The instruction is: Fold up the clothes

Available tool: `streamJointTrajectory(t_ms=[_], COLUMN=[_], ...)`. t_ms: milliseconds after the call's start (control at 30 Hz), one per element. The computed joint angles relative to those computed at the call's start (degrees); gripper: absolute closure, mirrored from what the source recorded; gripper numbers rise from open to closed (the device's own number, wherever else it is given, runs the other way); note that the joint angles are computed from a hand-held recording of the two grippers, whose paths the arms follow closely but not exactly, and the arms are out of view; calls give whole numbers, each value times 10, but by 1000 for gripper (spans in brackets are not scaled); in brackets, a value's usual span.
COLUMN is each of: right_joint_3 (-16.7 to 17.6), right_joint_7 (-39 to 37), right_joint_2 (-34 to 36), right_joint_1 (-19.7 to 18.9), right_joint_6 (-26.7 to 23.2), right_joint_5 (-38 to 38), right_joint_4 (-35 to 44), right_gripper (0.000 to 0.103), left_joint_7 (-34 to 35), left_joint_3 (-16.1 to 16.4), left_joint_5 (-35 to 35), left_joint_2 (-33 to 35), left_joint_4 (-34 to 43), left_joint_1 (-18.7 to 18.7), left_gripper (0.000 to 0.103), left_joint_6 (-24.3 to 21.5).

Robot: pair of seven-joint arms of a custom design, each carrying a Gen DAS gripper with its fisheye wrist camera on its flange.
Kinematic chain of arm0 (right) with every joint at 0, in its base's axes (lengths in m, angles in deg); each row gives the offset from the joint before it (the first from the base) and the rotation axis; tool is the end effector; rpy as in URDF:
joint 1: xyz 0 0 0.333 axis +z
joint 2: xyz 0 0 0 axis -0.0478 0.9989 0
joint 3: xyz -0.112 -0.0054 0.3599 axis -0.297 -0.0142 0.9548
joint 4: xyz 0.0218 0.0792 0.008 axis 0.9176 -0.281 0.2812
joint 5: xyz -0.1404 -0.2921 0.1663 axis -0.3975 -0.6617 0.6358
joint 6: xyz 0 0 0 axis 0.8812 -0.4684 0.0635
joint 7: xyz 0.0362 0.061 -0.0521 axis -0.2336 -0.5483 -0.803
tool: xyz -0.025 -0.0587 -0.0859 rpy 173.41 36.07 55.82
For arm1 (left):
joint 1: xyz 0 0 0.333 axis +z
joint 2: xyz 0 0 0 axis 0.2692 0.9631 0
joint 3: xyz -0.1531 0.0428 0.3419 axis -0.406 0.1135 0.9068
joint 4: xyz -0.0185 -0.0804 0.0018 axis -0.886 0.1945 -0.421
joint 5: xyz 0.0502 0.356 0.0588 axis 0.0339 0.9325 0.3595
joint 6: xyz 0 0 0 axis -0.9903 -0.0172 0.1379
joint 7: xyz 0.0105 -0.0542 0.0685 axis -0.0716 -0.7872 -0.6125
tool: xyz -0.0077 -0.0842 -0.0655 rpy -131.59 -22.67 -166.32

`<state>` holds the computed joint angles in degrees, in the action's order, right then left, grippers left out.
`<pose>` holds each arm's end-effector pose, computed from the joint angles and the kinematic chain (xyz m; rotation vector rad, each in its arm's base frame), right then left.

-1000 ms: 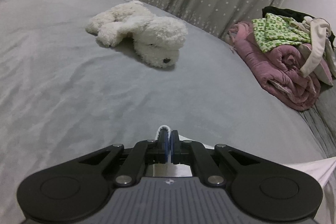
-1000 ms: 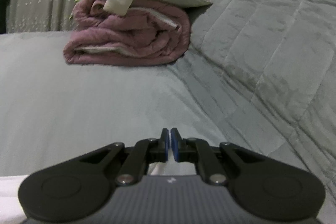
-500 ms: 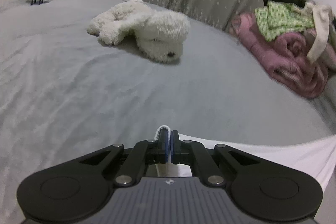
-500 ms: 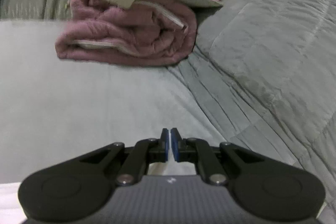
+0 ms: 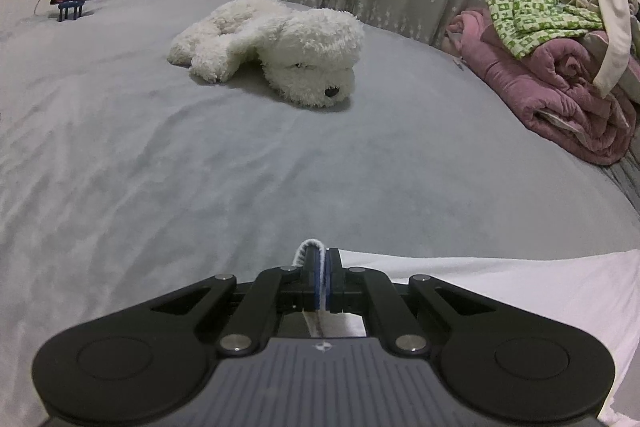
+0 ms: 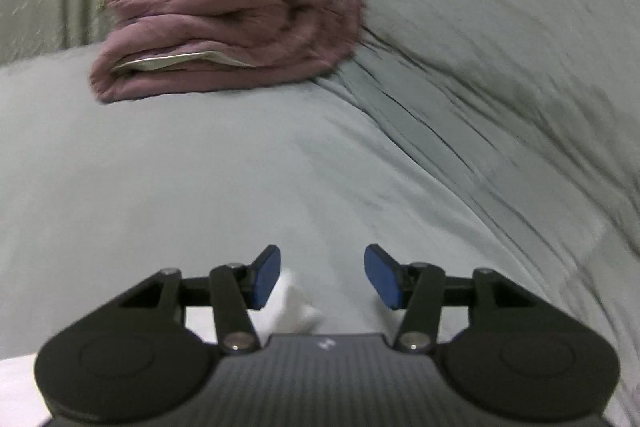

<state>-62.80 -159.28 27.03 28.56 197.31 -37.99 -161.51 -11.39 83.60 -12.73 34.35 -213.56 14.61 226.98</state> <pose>0.4565 0.2992 0.4277 -1.0332 2.5089 -1.1990 0.4781 -0.0864 0.3958 -1.8158 1.7744 -1.1072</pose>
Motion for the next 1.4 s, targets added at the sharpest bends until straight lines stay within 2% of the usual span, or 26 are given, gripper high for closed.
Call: streamJointTrajectory(t_ms=[33, 100, 233, 433, 533, 600, 633, 833, 933, 1033, 1067, 1100, 1167, 1267, 1400], right_joint_3=[-1, -1, 2, -3, -7, -6, -5, 2, 5, 0, 0, -1, -3, -2, -12], right_joint_7=[27, 47, 103, 158, 175, 148, 134, 180, 155, 173, 180, 187, 202, 148, 248], right_joint_2=[-19, -43, -67, -52, -39, -27, -22, -53, -56, -51, -48, -44, -38, -18, -30], right_joint_1=[-4, -16, -26, -39, -44, -41, -37, -21, -24, -32, -32, -32, -33, -29, -27], right_joint_6=[25, 83, 174, 227, 248, 234, 220, 185, 190, 226, 232, 237, 247, 223, 257], right_joint_5=[3, 10, -52, -103, -113, -98, -90, -104, -89, -105, -113, -120, -135, -102, -161], right_joint_4=[-30, -81, -136, -125, -111, -95, -87, -105, -112, -115, -113, -111, -107, -81, -97], right_gripper=[60, 71, 71, 72, 87, 99, 99, 99, 99, 83, 72, 64, 65, 72, 75], left_joint_7=[1, 8, 15, 19, 18, 15, 13, 9, 11, 14, 15, 16, 19, 19, 13], left_joint_3=[0, 1, 2, 2, 1, 0, 0, 0, 1, 2, 2, 2, 2, 2, 0], left_joint_5=[-2, -8, -15, -19, -17, -13, -11, -7, -10, -13, -14, -14, -16, -17, -12], left_joint_2=[0, 0, 1, 1, 1, 1, 1, 1, 1, 2, 2, 2, 2, 2, 3], left_joint_4=[0, -1, -1, -2, -2, -1, -1, 0, 0, -1, -1, -1, -2, -1, 0], left_joint_1=[-1, -5, -9, -10, -9, -7, -6, -5, -7, -8, -9, -9, -10, -10, -7], left_gripper=[102, 102, 102, 102, 102, 102, 102, 102, 102, 102, 102, 102, 102, 102, 102], left_joint_6=[0, 0, -2, -2, -2, -3, -3, -5, -4, -4, -4, -4, -4, -5, -6])
